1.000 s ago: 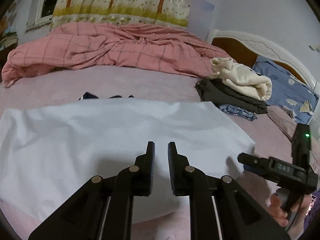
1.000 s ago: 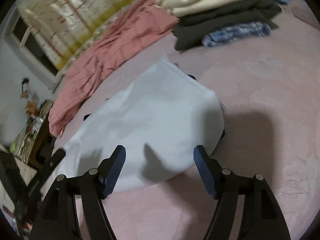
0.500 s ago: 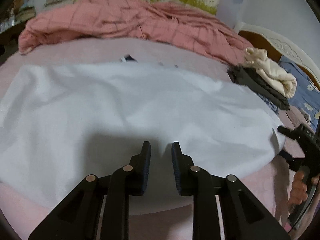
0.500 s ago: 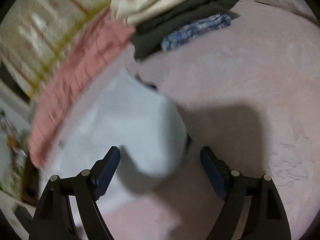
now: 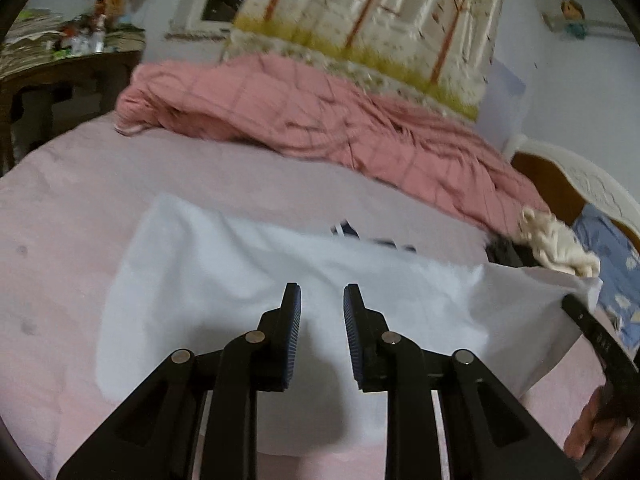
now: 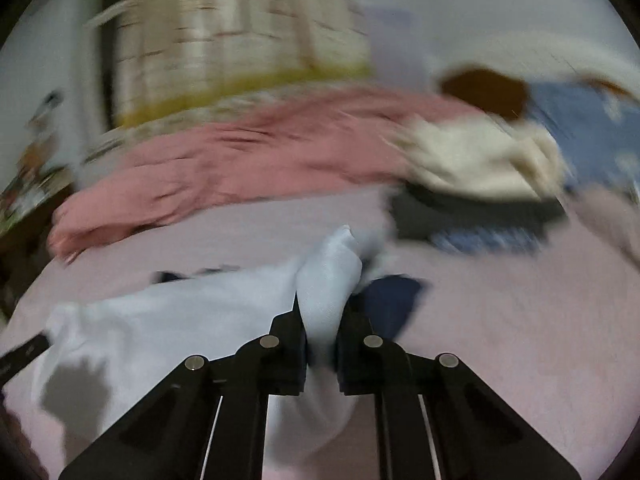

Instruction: Fold large clothes

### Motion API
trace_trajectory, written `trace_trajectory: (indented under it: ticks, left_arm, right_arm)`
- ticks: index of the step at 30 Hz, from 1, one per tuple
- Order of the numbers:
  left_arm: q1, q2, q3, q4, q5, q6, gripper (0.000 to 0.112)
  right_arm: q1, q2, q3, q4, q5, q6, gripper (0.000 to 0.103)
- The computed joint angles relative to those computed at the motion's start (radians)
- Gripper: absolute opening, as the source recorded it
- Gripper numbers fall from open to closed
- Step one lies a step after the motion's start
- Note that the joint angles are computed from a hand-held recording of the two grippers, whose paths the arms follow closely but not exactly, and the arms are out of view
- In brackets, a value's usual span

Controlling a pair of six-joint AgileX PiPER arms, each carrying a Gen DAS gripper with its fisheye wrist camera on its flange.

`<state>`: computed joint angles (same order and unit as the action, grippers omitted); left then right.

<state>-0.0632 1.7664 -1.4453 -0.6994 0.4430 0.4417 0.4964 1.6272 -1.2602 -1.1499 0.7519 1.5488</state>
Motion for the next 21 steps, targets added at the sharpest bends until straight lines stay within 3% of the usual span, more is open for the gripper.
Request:
trace_trajectory:
  ticks: [5, 9, 11, 13, 15, 16, 21]
  left_arm:
    - [0.056, -0.021, 0.01, -0.021, -0.04, 0.01, 0.022]
    - [0.088, -0.014, 0.008, 0.001, -0.056, 0.008, 0.022]
    - [0.111, -0.002, -0.002, -0.043, -0.033, 0.049, 0.022]
    - [0.122, 0.019, -0.023, -0.05, -0.011, 0.051, 0.022]
    - [0.126, 0.033, -0.037, -0.042, 0.008, 0.037, 0.022]
    - [0.128, 0.033, -0.035, -0.052, 0.016, 0.048, 0.023]
    - [0.094, 0.01, -0.002, -0.039, -0.005, 0.068, 0.03]
  right_arm:
    - [0.164, 0.267, -0.285, 0.126, -0.028, -0.21, 0.012]
    - [0.176, 0.509, -0.468, 0.366, -0.001, -0.458, 0.012]
    - [0.176, 0.476, -0.438, 0.367, -0.034, -0.434, 0.015]
    - [0.156, 0.41, -0.374, 0.391, -0.11, -0.407, 0.027]
    - [0.128, 0.372, -0.326, 0.508, -0.175, -0.498, 0.044]
    - [0.121, 0.359, -0.307, 0.57, -0.206, -0.563, 0.046]
    - [0.154, 0.291, -0.24, 0.565, -0.213, -0.611, 0.058]
